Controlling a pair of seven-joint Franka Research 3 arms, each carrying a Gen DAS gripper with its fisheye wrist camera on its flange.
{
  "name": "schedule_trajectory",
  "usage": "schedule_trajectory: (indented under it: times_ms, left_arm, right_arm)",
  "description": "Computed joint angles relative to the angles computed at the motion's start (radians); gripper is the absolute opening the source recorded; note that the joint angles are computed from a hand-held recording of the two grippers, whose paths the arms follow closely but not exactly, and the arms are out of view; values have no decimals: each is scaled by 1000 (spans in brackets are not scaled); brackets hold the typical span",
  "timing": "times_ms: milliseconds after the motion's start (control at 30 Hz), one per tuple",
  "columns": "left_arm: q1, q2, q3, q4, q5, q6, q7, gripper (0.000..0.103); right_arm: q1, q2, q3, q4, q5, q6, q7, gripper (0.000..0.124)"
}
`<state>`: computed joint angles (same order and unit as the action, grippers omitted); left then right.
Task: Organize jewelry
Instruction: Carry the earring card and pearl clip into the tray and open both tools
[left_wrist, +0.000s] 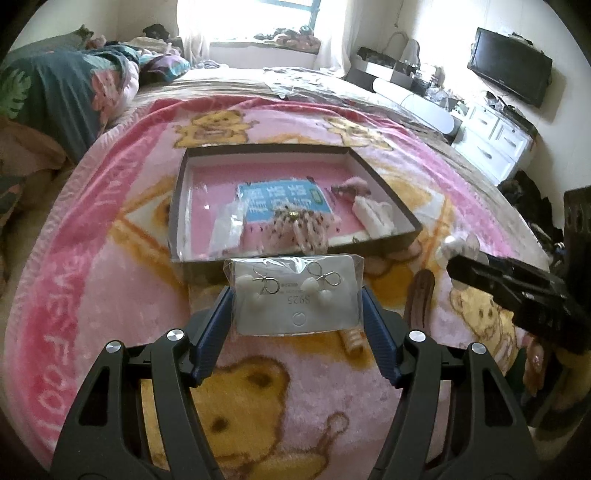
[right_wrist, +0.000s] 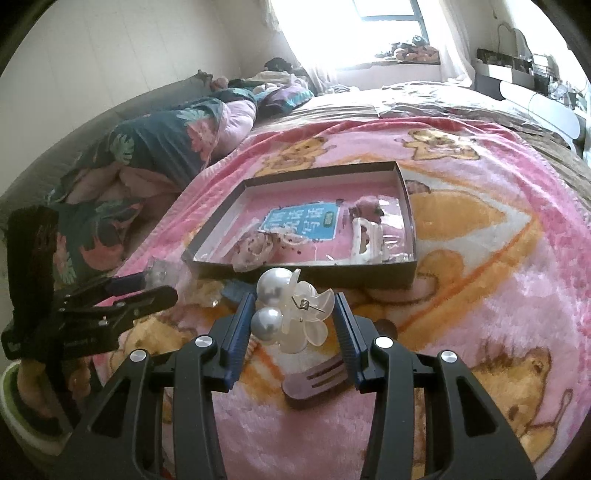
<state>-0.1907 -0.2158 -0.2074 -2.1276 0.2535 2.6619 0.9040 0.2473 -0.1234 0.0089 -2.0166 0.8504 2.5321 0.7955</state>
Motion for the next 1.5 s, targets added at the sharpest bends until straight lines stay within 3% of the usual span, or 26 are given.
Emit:
schedule_trajectory:
  times_ms: [967,1500]
  left_arm:
    - [64,135,37,178,21,-41,33,60]
    - [84,285,50,343,6,-113,87,60]
  right_arm:
    - [0,124,38,184,-2,40,-1,42]
    - [-6,249,72,300,-108,8,68,42]
